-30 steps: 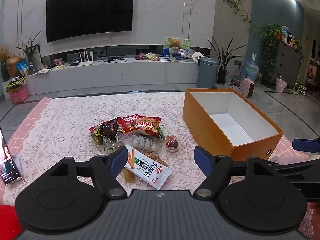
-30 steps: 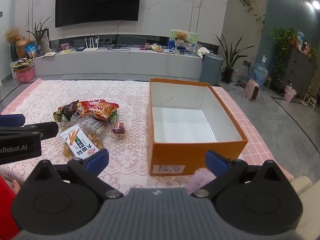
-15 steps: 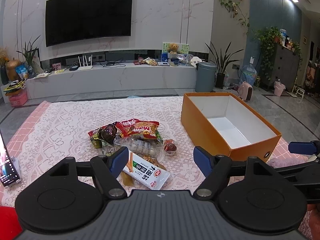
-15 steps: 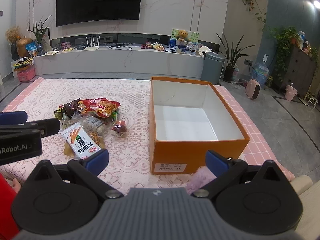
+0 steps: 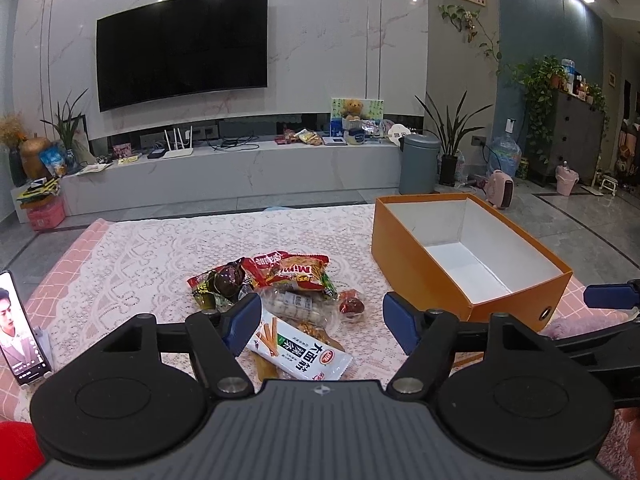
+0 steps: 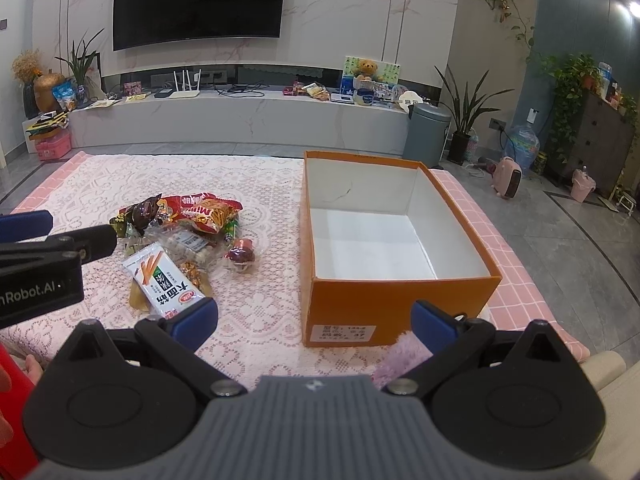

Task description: Organize snacks

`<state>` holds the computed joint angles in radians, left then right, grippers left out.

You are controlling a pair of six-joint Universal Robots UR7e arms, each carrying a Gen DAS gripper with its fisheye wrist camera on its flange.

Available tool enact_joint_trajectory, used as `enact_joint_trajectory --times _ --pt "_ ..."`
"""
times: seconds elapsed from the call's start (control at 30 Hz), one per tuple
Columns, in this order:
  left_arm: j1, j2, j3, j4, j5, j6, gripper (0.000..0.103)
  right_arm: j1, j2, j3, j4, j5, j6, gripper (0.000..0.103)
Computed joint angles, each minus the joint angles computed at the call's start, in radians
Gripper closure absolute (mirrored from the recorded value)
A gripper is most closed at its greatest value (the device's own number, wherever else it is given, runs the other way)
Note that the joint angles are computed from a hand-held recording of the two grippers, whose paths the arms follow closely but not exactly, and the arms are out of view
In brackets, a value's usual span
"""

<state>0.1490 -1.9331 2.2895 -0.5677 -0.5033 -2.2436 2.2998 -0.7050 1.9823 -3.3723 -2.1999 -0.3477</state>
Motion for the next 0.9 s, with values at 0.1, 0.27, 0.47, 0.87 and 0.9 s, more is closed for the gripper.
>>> enact_joint_trajectory --times 0.1,0.27,0.47,0.87,0.9 --pt "0.001 -0.002 -0.001 -0.004 0.000 0.009 0.023 0.000 0.000 0.000 0.001 -0.001 0.001 0.003" --pt "0.000 0.002 0.000 -0.001 0.004 0.016 0.025 0.001 0.003 0.001 0.006 -0.005 0.004 0.003" --pt "-0.003 0.009 -0.004 0.014 -0.002 0.012 0.025 0.002 0.003 -0.001 0.010 -0.007 0.007 0.003" --pt "0.001 -0.006 -0.004 -0.003 -0.005 0.027 0.025 0.001 0.005 -0.005 0.017 -0.008 0.004 0.003" --pt "0.001 -0.008 -0.004 -0.005 -0.006 0.029 0.025 0.001 0.005 -0.005 0.017 -0.008 0.004 0.003"
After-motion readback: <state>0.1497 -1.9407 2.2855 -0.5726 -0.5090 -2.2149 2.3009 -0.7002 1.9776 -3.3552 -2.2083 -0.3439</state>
